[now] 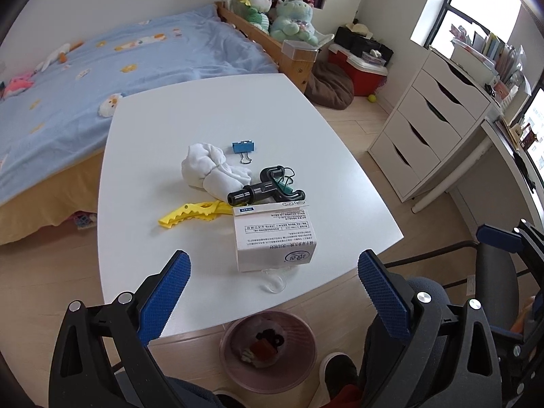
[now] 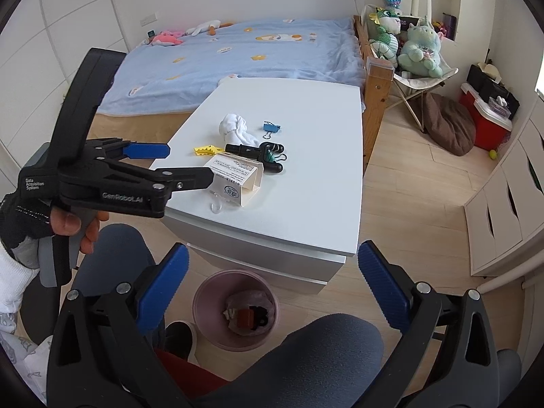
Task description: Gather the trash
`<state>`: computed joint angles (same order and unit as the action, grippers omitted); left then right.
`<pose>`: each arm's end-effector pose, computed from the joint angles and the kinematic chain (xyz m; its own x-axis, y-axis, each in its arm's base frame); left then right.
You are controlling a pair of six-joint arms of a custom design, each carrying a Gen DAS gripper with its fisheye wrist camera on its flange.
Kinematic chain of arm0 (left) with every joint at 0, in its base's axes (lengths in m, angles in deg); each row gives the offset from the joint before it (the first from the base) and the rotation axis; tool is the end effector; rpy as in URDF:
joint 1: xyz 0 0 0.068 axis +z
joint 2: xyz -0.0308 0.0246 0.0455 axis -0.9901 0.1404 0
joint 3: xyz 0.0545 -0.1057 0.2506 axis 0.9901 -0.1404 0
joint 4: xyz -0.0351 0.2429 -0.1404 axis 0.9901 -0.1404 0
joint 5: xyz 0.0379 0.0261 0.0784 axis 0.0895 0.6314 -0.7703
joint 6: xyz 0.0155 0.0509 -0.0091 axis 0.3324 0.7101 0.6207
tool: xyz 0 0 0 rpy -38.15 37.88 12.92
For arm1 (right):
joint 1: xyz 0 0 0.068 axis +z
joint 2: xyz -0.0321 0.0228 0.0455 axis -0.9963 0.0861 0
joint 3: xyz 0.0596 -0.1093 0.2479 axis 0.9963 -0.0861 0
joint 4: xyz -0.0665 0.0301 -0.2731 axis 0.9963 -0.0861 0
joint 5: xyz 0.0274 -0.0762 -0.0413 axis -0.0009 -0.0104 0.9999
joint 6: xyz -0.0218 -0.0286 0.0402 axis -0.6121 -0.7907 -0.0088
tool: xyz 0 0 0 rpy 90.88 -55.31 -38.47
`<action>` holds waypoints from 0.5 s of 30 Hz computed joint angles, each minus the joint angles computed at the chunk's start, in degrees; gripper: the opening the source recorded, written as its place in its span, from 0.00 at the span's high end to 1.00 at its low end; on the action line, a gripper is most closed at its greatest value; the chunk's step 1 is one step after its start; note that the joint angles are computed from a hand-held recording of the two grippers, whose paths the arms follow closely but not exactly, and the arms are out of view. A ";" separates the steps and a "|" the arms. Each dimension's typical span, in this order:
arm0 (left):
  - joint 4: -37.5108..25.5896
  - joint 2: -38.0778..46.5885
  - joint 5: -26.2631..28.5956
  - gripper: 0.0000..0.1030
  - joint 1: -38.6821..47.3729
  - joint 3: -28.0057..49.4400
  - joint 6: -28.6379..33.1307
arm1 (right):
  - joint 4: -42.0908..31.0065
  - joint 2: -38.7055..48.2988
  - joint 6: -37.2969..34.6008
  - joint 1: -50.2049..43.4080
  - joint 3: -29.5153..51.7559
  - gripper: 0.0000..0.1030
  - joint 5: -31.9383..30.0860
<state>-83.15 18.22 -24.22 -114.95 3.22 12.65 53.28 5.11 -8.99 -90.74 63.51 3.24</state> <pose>0.2170 -0.1328 0.0923 -0.8436 -0.1492 -0.5159 -0.0630 0.9815 -0.1809 0.2245 -0.0046 0.1501 -0.6009 -0.5403 -0.5891 -0.7049 0.7057 0.0718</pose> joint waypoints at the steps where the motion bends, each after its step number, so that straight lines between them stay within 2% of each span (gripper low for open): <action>1: 0.09 1.10 0.31 0.08 0.42 0.66 -0.12 | 0.06 -0.02 0.02 0.04 -0.06 0.05 0.07; 15: -0.81 16.24 -1.54 0.08 1.55 9.92 -3.46 | -0.49 1.06 -0.76 -1.56 0.72 0.05 -0.64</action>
